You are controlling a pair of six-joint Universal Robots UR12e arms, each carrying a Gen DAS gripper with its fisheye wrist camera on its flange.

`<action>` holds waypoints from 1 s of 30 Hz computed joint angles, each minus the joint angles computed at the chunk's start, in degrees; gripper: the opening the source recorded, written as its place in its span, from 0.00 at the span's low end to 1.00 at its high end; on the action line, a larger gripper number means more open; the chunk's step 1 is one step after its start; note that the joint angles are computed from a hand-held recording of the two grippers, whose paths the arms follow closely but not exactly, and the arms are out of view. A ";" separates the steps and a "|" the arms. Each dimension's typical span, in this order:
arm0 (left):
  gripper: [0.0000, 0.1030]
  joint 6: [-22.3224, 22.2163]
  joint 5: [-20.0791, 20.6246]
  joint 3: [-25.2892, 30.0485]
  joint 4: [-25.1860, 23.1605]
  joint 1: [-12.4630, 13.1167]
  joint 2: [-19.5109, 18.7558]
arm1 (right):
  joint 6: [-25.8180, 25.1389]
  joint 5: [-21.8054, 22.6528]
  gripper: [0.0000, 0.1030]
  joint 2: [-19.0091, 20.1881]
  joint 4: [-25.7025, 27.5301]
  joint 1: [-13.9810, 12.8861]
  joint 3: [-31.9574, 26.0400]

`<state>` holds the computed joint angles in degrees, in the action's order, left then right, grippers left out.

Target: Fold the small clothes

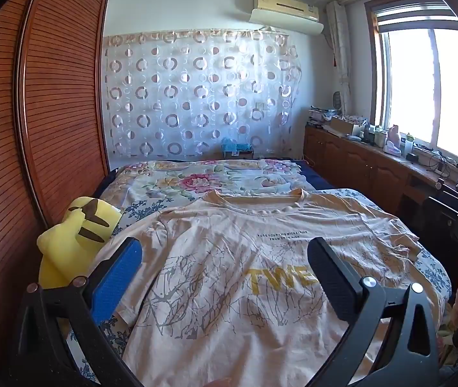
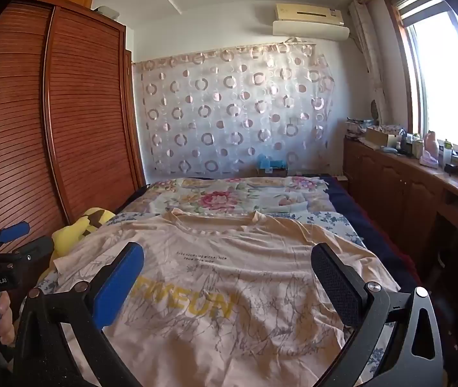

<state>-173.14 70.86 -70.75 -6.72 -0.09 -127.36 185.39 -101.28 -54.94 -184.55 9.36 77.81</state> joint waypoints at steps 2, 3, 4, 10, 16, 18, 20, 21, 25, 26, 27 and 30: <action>1.00 0.21 0.05 -0.01 0.10 0.00 -0.01 | 0.12 -0.07 1.00 0.01 -0.13 -0.01 -0.03; 1.00 0.10 -0.02 -0.02 0.09 0.02 0.01 | 0.15 -0.22 1.00 0.03 -0.18 0.02 -0.09; 1.00 0.50 0.10 0.00 -0.12 -0.01 0.03 | 0.20 -0.31 1.00 0.07 -0.22 0.03 -0.16; 1.00 0.39 -0.05 -0.03 -0.09 0.01 0.05 | 0.50 -0.47 1.00 0.31 -0.91 0.29 -0.06; 1.00 0.36 0.01 0.08 -0.21 -0.02 -0.02 | 0.64 0.40 1.00 0.08 -1.40 -0.07 0.21; 1.00 0.42 0.06 0.08 -0.26 -0.03 -0.01 | 0.61 0.40 1.00 0.04 -1.34 -0.06 0.21; 1.00 0.46 0.00 0.08 -0.26 -0.03 -0.02 | 0.55 0.50 1.00 0.06 -1.35 -0.08 0.20; 1.00 0.44 0.03 0.05 -0.19 -0.02 0.00 | 0.53 0.51 1.00 0.09 -1.33 -0.07 0.15; 1.00 0.60 0.00 -0.09 0.19 -0.01 -0.08 | 0.60 0.53 1.00 0.18 -1.41 -0.09 0.00; 1.00 0.57 0.01 -0.16 0.10 -0.01 0.05 | 0.58 0.52 1.00 0.22 -1.43 -0.07 -0.03; 1.00 0.54 0.01 -0.19 0.12 0.00 0.10 | 0.58 0.52 1.00 0.22 -1.43 -0.07 -0.03; 1.00 0.54 -0.04 -0.23 0.12 -0.02 0.13 | 0.64 0.64 1.00 0.19 -1.44 -0.11 0.00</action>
<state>-172.59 70.82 -70.98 -6.60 -0.11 -127.23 186.03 -100.63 -54.76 -186.00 9.26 77.81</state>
